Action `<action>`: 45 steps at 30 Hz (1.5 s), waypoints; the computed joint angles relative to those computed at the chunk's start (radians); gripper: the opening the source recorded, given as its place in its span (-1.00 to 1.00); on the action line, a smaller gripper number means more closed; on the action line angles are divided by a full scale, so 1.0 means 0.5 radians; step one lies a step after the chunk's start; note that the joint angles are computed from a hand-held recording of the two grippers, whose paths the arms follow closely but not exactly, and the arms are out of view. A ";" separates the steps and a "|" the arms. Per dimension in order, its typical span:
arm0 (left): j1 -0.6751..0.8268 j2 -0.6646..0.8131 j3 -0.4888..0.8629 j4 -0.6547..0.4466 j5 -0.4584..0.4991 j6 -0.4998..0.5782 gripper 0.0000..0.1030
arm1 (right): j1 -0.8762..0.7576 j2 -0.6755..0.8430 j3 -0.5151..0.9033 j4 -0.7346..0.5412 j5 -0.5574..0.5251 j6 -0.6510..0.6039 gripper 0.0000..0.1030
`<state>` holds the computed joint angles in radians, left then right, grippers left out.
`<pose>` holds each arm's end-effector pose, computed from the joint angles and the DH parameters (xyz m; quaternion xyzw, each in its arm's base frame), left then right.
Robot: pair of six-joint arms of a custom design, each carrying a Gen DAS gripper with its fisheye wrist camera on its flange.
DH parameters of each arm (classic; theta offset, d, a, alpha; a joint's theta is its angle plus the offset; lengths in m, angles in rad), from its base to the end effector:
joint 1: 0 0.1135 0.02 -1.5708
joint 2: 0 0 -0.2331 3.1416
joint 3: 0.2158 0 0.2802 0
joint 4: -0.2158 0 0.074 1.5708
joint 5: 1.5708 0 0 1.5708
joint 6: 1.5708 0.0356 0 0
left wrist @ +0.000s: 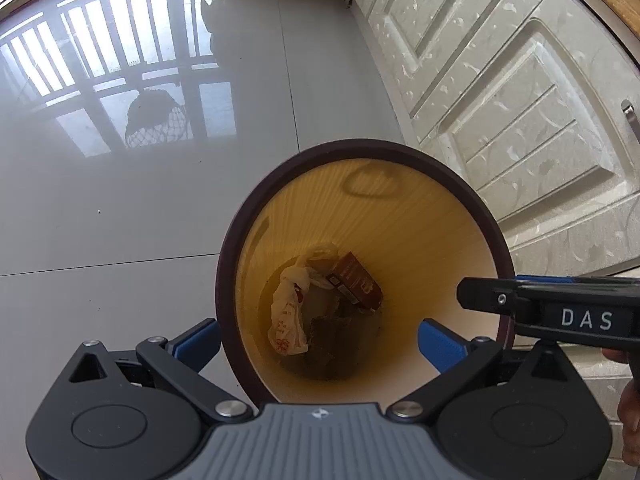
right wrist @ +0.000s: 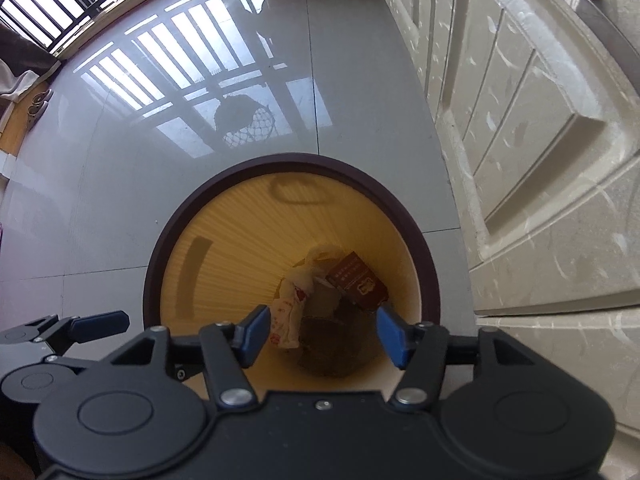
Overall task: Collect trash
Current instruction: 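Withdraw both open tools from the wastebasket back toward the mattress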
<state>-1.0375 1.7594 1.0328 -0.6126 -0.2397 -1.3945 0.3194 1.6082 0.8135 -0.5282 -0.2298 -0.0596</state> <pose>0.1766 -0.2825 0.0998 -0.1887 0.9681 -0.0663 0.1512 0.2727 0.0987 0.0878 -0.1996 0.9655 0.1287 0.1070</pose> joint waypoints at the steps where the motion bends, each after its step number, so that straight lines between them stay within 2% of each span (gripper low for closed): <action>1: -0.015 -0.014 -0.004 -0.014 -0.015 -0.006 1.00 | 0.000 -0.029 -0.014 -0.002 0.010 -0.008 0.23; 5: -0.048 -0.059 -0.011 -0.068 -0.063 -0.056 1.00 | -0.018 -0.158 -0.084 -0.008 0.019 -0.046 0.46; 14: -0.134 -0.129 -0.013 -0.187 -0.113 -0.145 1.00 | -0.046 -0.399 -0.214 -0.025 0.080 -0.110 0.83; 19: -0.191 -0.195 -0.041 -0.270 -0.150 -0.247 1.00 | -0.065 -0.552 -0.297 -0.043 0.110 -0.166 0.94; 31: -0.392 -0.280 0.012 -0.546 -0.272 -0.516 1.00 | -0.112 -0.989 -0.488 -0.192 0.147 -0.303 1.00; 36: -0.483 -0.307 0.099 -0.699 -0.354 -0.635 1.00 | -0.115 -1.221 -0.549 -0.294 0.182 -0.369 1.00; 45: -0.643 -0.310 0.254 -1.002 -0.440 -0.839 1.00 | -0.158 -1.591 -0.566 -0.546 0.123 -0.431 1.00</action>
<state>-1.3588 1.6045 1.1601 -1.1137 -0.4600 -1.8140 0.2406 0.8130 0.5304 -0.8014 -0.1683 -0.2749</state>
